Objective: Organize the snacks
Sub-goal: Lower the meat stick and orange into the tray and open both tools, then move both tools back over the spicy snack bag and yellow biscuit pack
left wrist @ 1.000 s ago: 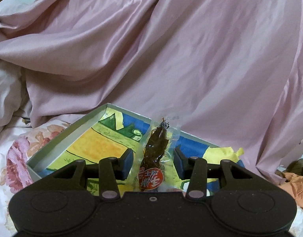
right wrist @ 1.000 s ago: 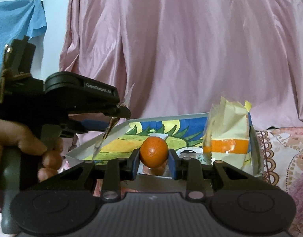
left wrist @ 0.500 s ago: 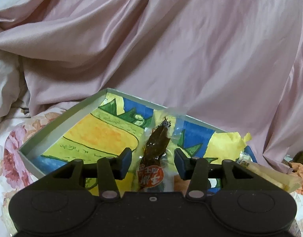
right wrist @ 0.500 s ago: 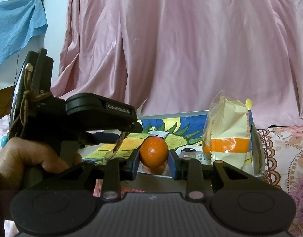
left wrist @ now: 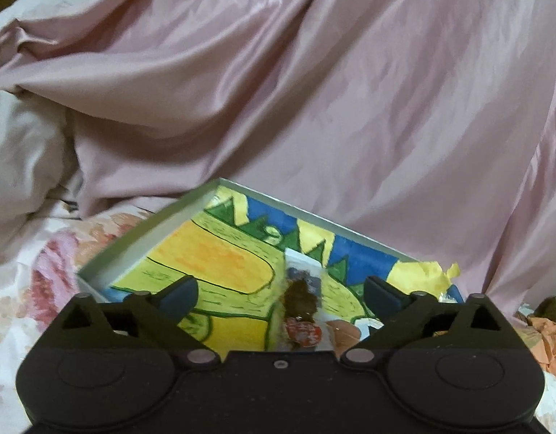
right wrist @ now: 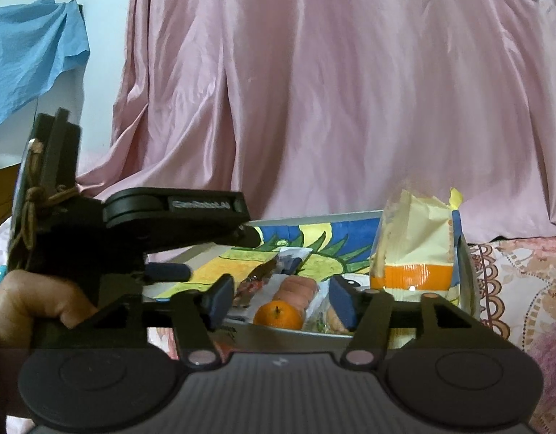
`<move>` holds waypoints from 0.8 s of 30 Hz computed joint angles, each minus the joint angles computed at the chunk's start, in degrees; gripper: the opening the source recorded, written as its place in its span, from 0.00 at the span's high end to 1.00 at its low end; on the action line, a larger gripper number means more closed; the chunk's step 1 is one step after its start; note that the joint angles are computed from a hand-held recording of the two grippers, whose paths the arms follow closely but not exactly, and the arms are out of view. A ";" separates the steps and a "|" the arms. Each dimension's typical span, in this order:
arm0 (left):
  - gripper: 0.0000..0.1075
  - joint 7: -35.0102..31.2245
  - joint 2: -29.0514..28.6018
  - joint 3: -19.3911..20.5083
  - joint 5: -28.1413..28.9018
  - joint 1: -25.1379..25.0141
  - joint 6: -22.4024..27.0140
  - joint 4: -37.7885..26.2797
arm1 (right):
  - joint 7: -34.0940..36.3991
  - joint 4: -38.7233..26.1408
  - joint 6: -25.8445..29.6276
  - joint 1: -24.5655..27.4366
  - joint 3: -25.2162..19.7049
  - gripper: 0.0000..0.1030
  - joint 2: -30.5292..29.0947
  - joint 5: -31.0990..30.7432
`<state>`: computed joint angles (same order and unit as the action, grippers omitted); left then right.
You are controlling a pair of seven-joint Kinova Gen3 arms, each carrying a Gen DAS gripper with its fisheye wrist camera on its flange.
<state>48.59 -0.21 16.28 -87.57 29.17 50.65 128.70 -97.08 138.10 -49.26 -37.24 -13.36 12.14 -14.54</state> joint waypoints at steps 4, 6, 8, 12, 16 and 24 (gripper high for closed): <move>0.05 0.14 -1.56 1.34 2.15 1.31 3.72 1.24 | 1.71 1.07 -2.81 -1.41 -0.22 0.18 -0.01 -2.08; 0.05 -0.08 -2.45 2.02 3.38 1.83 5.23 1.92 | 2.66 1.88 -5.00 -2.28 -0.46 0.11 0.06 -3.14; 0.05 -0.28 -3.47 2.91 5.03 2.44 6.94 2.66 | 3.91 2.77 -7.73 -3.39 -0.75 0.06 0.34 -4.47; 0.05 0.11 -5.65 4.98 8.39 3.62 10.13 4.21 | 7.28 4.13 -12.21 -6.08 -1.45 0.00 0.49 -7.99; 0.05 -1.08 -7.46 7.41 12.43 4.73 13.16 5.47 | 10.54 5.03 -13.21 -8.52 -2.27 0.00 -0.33 -11.97; 0.05 -1.72 -9.89 12.86 20.39 7.79 18.90 8.20 | 15.89 6.23 -7.90 -11.54 -4.44 0.00 -5.11 -19.00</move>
<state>46.87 -10.10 29.15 -67.18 36.96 69.55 136.90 -81.19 144.33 -57.16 -48.78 -17.80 7.03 -33.54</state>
